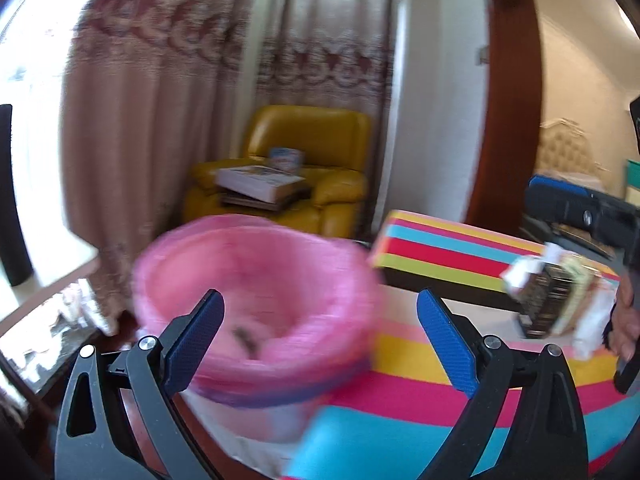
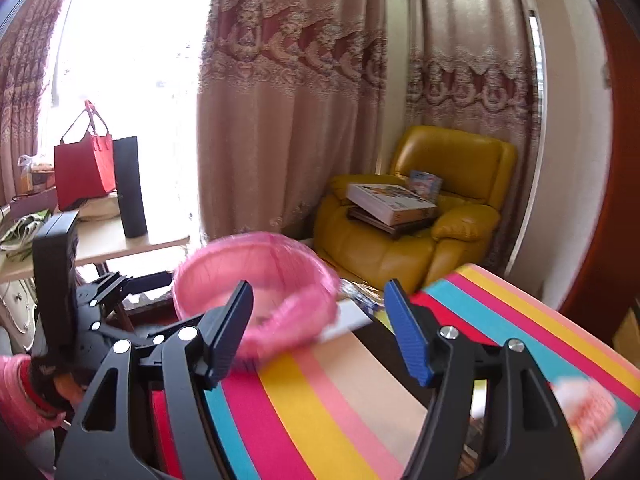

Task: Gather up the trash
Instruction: 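Grasp a white tissue with the left tool while the right tool grasps the paper cup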

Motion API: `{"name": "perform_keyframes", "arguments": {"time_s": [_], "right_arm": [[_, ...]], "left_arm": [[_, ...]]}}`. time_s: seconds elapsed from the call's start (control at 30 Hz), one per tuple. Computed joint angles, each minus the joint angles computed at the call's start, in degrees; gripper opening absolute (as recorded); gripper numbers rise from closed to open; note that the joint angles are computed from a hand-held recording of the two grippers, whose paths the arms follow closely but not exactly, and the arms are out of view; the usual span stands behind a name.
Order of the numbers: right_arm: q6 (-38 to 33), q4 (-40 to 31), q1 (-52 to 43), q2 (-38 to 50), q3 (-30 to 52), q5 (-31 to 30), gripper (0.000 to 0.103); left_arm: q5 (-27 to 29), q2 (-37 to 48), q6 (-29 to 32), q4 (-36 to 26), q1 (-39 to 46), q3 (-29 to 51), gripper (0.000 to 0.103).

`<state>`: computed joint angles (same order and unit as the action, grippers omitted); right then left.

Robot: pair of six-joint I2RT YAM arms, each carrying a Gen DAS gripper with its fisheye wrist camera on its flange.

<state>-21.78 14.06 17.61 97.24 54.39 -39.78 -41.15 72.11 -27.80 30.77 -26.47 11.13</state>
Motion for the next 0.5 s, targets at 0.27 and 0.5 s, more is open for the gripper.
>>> {"name": "perform_keyframes", "arguments": {"time_s": [0.27, 0.5], "right_arm": [[-3.8, 1.1, -19.2, -2.8, -7.2, -5.0, 0.070], [-7.7, 1.3, -34.6, 3.3, -5.7, -5.9, 0.070]], "left_arm": [[4.6, 20.6, -0.8, 1.2, -10.4, 16.9, 0.091], [7.9, 32.4, -0.1, -3.5, -15.9, 30.5, 0.091]]}}
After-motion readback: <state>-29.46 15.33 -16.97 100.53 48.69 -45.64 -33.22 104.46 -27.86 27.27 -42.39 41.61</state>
